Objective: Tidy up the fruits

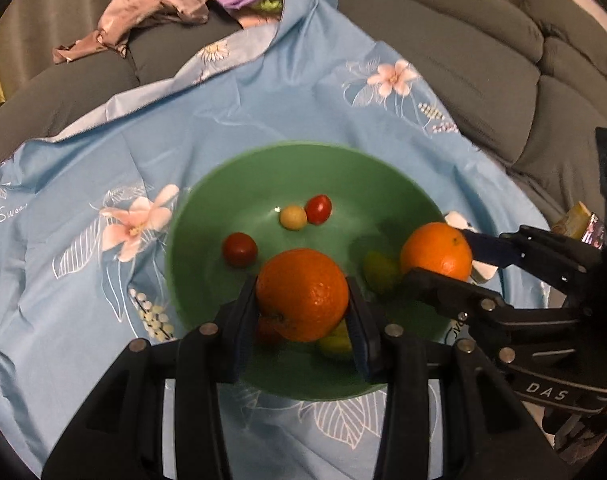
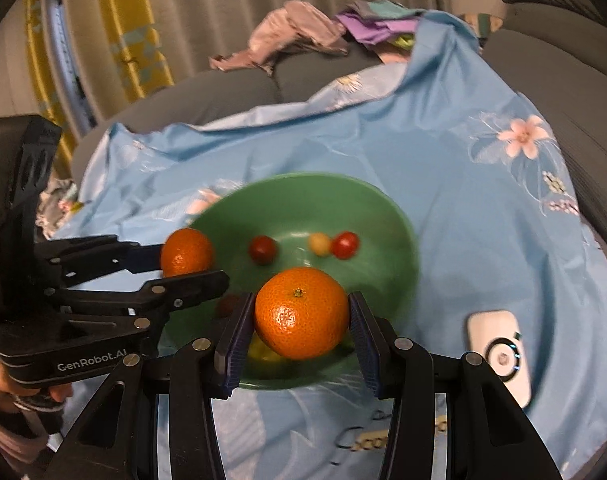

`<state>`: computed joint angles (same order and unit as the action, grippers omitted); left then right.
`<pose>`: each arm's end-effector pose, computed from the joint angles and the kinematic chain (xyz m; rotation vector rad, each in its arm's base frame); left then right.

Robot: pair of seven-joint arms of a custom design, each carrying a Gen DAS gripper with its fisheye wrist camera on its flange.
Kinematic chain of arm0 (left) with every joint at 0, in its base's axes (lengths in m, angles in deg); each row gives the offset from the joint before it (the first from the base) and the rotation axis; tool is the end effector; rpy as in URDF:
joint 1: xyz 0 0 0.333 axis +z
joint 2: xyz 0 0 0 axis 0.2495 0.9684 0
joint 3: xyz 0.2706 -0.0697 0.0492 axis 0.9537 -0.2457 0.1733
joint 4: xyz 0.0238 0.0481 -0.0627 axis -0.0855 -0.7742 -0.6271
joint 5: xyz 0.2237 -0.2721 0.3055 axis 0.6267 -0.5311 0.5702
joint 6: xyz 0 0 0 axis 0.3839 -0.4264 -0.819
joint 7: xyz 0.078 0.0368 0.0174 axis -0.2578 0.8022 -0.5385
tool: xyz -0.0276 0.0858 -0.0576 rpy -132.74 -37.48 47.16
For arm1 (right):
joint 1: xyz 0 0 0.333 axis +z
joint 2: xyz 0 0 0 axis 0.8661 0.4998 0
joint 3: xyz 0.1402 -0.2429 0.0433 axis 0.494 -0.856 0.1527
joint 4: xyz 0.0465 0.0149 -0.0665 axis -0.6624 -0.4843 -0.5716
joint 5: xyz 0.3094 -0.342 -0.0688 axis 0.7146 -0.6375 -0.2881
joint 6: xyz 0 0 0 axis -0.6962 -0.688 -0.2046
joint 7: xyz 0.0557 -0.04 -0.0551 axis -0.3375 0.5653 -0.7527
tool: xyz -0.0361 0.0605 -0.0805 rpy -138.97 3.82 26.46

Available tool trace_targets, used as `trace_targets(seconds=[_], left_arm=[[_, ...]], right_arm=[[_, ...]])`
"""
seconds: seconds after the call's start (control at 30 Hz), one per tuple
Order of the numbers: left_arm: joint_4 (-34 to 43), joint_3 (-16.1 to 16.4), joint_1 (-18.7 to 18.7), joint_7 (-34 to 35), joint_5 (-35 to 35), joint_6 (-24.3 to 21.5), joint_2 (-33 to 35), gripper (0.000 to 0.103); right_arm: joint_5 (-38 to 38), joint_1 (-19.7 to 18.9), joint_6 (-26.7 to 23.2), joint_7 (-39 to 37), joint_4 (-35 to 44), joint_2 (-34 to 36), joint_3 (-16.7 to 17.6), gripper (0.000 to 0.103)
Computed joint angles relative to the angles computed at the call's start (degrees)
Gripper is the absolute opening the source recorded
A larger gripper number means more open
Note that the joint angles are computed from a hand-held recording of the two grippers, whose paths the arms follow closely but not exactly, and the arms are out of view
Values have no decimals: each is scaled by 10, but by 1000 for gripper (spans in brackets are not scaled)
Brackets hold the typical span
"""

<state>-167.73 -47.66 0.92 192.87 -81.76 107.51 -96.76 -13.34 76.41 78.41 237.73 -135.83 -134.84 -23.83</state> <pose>0.5185 -0.2182 0.4215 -0.6532 2.8397 -1.0182 0.3646 0.1786 0.4086 -1.2343 2.1226 -0.7666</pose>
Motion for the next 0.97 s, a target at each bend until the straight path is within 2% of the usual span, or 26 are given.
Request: trace_targets(seconds=[0.03, 0.1, 0.13, 0.17, 0.23, 0.33, 0.4, 0.47, 0.57, 0.63, 0.7, 0.87, 0.97], left_arm=[[-2, -3, 1, -6, 5, 3, -2, 42], [-7, -8, 1, -25, 12, 21, -10, 55], [-10, -9, 0, -33, 13, 32, -14, 74], [-16, -13, 1, -47, 17, 56, -23, 84], [-16, -4, -4, -52, 7, 56, -30, 88], [-8, 4, 1, -85, 15, 26, -44, 98], [-24, 5, 0, -86, 13, 46, -70, 101], [-42, -9, 6, -110, 40, 86, -93, 103], [-71, -56, 33, -190, 137, 165, -121, 103], [-72, -41, 22, -197, 152, 162, -124, 103], [-61, -23, 14, -205, 153, 133, -120, 103], [-59, -12, 5, -209, 158, 127, -117, 103], [-60, -17, 8, -223, 163, 128, -119, 103]], right_arm=[[5, 4, -7, -3, -3, -5, -3, 48], [12, 7, -13, -5, -9, -17, -8, 48], [12, 8, -15, -6, -10, -22, -5, 48], [11, 10, -25, -8, -10, -30, -1, 48], [10, 13, -45, -14, -8, -43, 4, 48], [17, 24, -80, -25, -2, -62, 4, 48], [24, 34, -99, -36, 4, -70, 1, 48], [34, 45, -111, -50, 9, -80, -7, 48], [44, 55, -123, -67, 16, -88, -10, 48], [49, 59, -132, -76, 21, -93, -10, 48], [50, 58, -139, -80, 26, -94, -4, 48], [48, 60, -147, -84, 34, -92, 1, 48], [48, 60, -147, -82, 35, -92, 1, 48]])
